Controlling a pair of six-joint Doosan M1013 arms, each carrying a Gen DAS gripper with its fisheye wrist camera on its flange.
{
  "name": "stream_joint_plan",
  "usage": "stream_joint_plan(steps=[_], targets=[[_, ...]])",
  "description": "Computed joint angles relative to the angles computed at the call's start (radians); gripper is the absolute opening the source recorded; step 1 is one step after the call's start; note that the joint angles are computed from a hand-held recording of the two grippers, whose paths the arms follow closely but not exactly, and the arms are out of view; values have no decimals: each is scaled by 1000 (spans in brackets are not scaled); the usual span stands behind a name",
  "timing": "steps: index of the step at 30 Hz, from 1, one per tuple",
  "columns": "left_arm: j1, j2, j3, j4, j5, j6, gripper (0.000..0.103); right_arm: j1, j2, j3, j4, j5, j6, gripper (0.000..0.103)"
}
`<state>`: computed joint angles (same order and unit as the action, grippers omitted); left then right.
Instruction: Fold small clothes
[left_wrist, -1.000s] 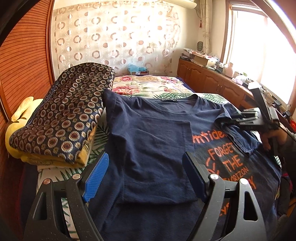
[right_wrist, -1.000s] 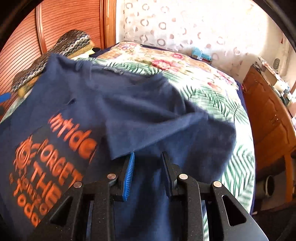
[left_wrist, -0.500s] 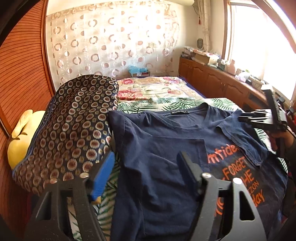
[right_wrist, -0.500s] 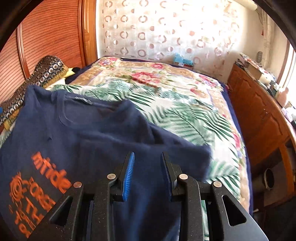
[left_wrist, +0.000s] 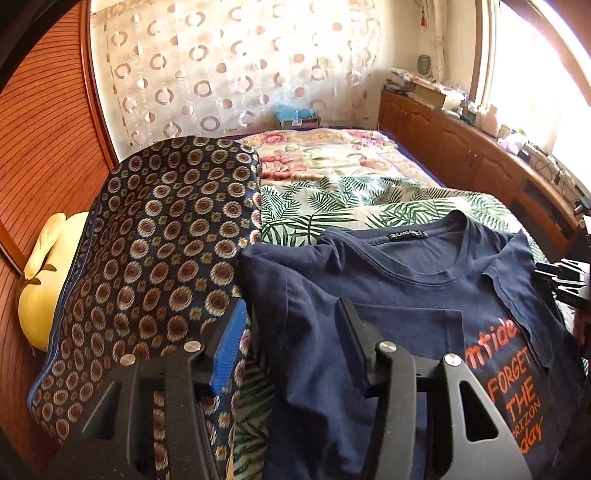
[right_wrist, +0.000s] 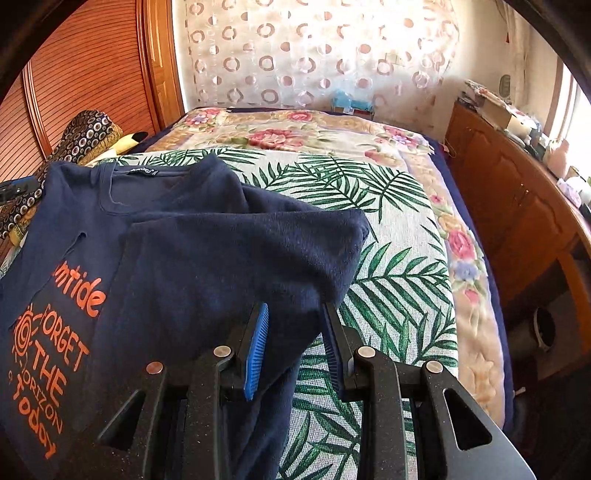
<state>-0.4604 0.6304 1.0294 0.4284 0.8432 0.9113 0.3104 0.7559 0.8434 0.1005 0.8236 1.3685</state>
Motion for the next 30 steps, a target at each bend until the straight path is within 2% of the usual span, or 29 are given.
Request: stream_joint_plan(steps=[5, 8, 15, 17, 20, 26, 30], targets=[[-1, 67, -114, -9, 131, 26, 48, -4, -7, 19, 20, -24, 3, 36], [6, 90, -147, -13, 167, 23, 48, -5, -11, 29, 27, -31, 1, 37], [5, 115, -171, -11, 196, 27, 46, -8, -13, 34, 54, -31, -12, 39], [-1, 118, -170, 16, 200, 28, 17, -6, -14, 35, 45, -33, -7, 39], [1, 100, -142, 14, 157, 35, 8, -6, -15, 37, 41, -34, -6, 40], [13, 38, -93, 86, 76, -31, 6, -6, -15, 36, 39, -32, -5, 40], [30, 26, -98, 79, 60, -13, 6, -10, -14, 33, 50, -32, -1, 40]])
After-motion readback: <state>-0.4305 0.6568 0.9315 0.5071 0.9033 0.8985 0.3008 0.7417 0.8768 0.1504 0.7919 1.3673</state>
